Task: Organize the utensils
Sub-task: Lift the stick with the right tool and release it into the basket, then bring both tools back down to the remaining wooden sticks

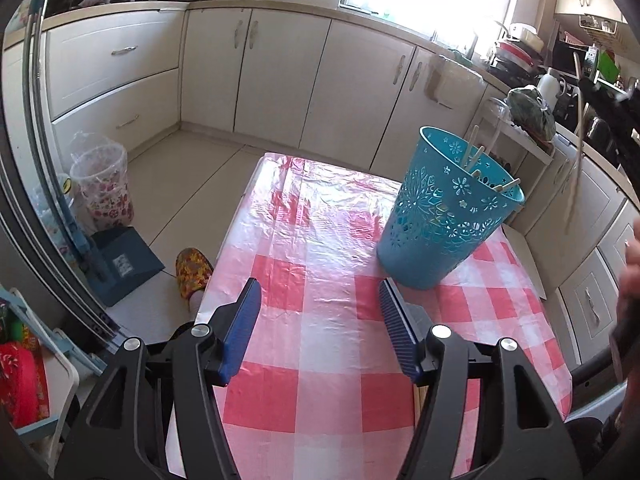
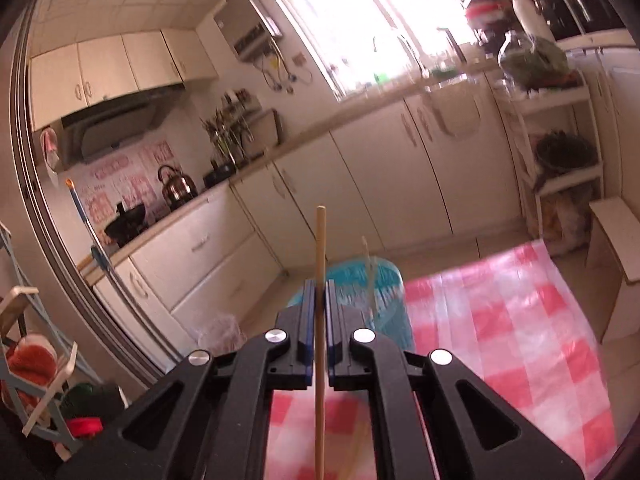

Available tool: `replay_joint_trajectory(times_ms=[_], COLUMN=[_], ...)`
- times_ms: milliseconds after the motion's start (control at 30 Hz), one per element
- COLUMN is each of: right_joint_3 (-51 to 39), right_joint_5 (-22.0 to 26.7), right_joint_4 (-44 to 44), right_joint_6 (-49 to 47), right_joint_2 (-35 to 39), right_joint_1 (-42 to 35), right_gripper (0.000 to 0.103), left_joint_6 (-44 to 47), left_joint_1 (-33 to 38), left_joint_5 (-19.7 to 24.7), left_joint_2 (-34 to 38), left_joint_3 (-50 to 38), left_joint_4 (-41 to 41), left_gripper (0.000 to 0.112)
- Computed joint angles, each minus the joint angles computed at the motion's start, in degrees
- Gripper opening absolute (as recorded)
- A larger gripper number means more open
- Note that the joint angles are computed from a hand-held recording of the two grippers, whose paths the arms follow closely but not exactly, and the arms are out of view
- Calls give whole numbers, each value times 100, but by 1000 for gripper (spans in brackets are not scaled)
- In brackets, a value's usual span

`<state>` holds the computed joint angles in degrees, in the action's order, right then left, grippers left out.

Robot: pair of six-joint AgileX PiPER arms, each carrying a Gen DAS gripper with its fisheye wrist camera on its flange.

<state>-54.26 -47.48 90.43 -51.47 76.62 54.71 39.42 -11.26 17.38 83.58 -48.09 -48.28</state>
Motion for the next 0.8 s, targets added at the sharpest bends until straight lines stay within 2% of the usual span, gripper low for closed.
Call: replay_joint_trajectory(times_ms=[67, 133, 300, 567, 800], right_joint_3=[-604, -1035, -1599, -1201, -767], right_joint_5=[-293, -383, -651, -641, -567], right_joint_4=[-403, -564, -385, -164, -51], right_joint_6=[-119, -177, -335, -384, -467], right_joint_2=[486, 885, 1719, 1856, 1639], right_joint_1=[-209, -461, -839, -854, -659], right_gripper=[6, 6, 6, 6, 8], left_joint_6=[30, 123, 325, 308, 107], left_joint_1=[5, 46, 169, 174, 94], left_joint_5=[21, 75, 228, 312, 287], left_joint_2=[-76, -143, -156, -88, -146], left_joint_3=[26, 67, 112, 101, 112], left_joint_4=[-35, -123, -302, -332, -158], left_gripper=[58, 58, 58, 58, 58])
